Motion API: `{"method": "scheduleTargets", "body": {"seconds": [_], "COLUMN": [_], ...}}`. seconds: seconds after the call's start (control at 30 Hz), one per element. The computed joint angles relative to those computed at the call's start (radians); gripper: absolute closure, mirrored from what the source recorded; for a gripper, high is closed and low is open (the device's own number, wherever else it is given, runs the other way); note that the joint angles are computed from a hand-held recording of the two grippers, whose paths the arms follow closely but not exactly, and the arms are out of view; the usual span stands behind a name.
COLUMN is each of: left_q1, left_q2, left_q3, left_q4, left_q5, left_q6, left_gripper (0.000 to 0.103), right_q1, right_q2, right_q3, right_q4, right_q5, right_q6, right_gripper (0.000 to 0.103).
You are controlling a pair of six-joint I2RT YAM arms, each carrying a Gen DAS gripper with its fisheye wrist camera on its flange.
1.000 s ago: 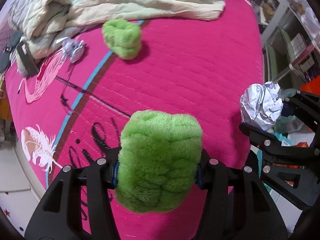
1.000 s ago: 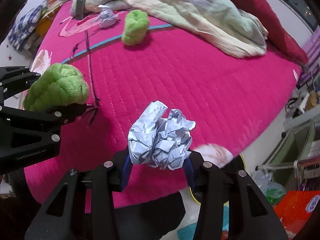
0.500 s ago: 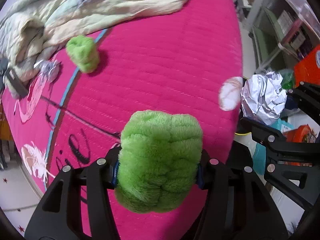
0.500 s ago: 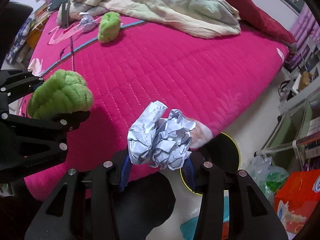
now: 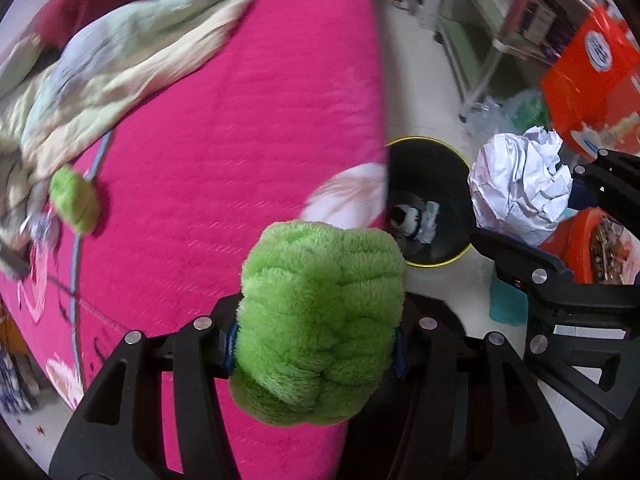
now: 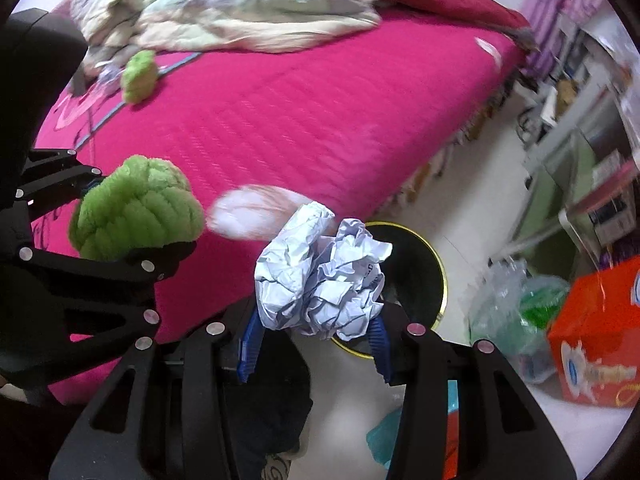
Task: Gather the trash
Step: 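Carry the green slipper and crumpled paper ball over the black trash bin, then open the left gripper while the right gripper releases the paper ball into the bin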
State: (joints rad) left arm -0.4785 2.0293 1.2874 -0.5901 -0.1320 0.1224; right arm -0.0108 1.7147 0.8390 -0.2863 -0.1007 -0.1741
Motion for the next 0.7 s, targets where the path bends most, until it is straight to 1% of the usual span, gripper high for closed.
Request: {"method": "scheduleTargets", "body": {"seconds": [0.23,0.4,0.63,0.67,0.7], "left_q1": [-0.1,-0.146,-0.201,-0.207,-0.214], "left_q2": [0.143,0.297,0.484,0.507,0.526], "left_q3": [0.15,0.333,0.581,0.616,0.648], "left_q4": [-0.045,-0.118,-0.213,-0.228,-0.246], "left_q5": [0.008,0.04,0.044,0.041,0.032], "left_q6": [-0.008,0.006,0.039,0.048,0.058], "left_gripper": [0.049,0.049,0.049,0.044,0.034], "right_q1": [-0.154,-0.26,-0.338,-0.346,-0.349], "right_q2": [0.0,0.034,0.111,0.129,0.141], "right_q3": [-0.031,-0.025,0.015,0.026,0.032], "right_q4": [0.022,0.043,0.06,0.061,0.064], "right_q5": [-0.015,-0.031,-0.027,-0.028,-0.027], "right_q6": [-0.048,-0.076,-0.092,-0.092,-0.091], "right_gripper": [0.06,0.06,0.06,0.06,0.06]}}
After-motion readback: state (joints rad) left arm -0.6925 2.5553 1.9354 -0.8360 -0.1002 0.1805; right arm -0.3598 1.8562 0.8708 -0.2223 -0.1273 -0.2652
